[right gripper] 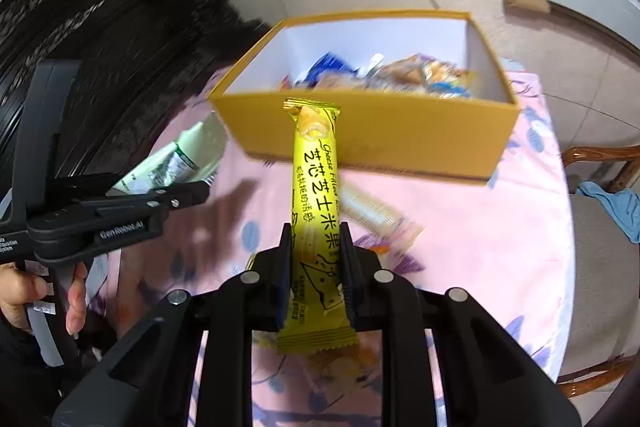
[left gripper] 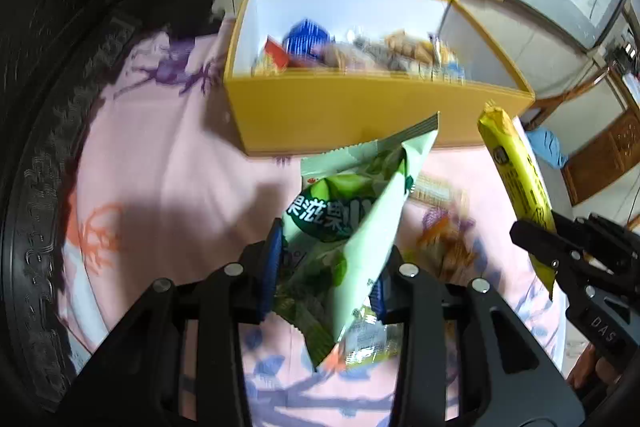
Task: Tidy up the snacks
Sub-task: 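Carry the yellow rice bar and green bag into the yellow box and open both grippers, then move both open grippers back over the remaining snacks on the table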
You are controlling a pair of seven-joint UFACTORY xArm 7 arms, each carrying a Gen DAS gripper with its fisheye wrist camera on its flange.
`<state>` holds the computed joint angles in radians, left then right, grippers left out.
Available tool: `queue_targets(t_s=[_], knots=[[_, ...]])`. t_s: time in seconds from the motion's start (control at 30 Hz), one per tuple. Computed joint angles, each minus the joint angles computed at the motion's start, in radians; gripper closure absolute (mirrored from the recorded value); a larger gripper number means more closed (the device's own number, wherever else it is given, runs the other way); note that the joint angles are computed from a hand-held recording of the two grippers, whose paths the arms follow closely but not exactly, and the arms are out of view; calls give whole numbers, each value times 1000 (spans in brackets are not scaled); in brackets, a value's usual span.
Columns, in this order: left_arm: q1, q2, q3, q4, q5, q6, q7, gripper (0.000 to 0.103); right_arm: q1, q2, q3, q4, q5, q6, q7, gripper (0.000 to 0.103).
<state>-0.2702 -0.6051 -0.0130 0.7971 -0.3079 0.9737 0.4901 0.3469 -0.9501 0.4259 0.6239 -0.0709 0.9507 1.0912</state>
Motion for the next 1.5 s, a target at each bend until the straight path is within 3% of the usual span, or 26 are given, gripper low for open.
queue_targets(t_s=[0.33, 0.73, 0.8, 0.83, 0.87, 0.9, 0.97, 1.13, 1.5], knots=[[-14, 312, -78, 332, 15, -81, -119, 67, -183, 88, -119, 83, -119, -89, -119, 81], [-12, 475, -115, 530, 94, -98, -186, 66, -297, 189, -150, 171, -175, -154, -214, 80], [-12, 495, -121, 556, 118, -99, -206, 58, -324, 213, -148, 193, -200, -158, -221, 65], [-11, 502, -122, 564, 127, -102, -216, 47, -344, 234, -146, 216, -217, -145, -225, 33], [-10, 511, -127, 577, 154, -106, -243, 18, -360, 250, -141, 235, -233, -128, -225, 21], [-9, 509, -129, 575, 169, -128, -260, 9, -369, 257, -142, 244, -247, -126, -227, 21], [-10, 498, -126, 566, 163, -164, -258, 9, -367, 257, -149, 250, -257, -130, -235, 21], [-13, 501, -126, 579, 175, -157, -261, 9, -359, 238, -145, 242, -260, -122, -235, 14], [-12, 432, -110, 541, 132, -140, -242, 9, -322, 170, -123, 246, -215, -42, -216, 9]])
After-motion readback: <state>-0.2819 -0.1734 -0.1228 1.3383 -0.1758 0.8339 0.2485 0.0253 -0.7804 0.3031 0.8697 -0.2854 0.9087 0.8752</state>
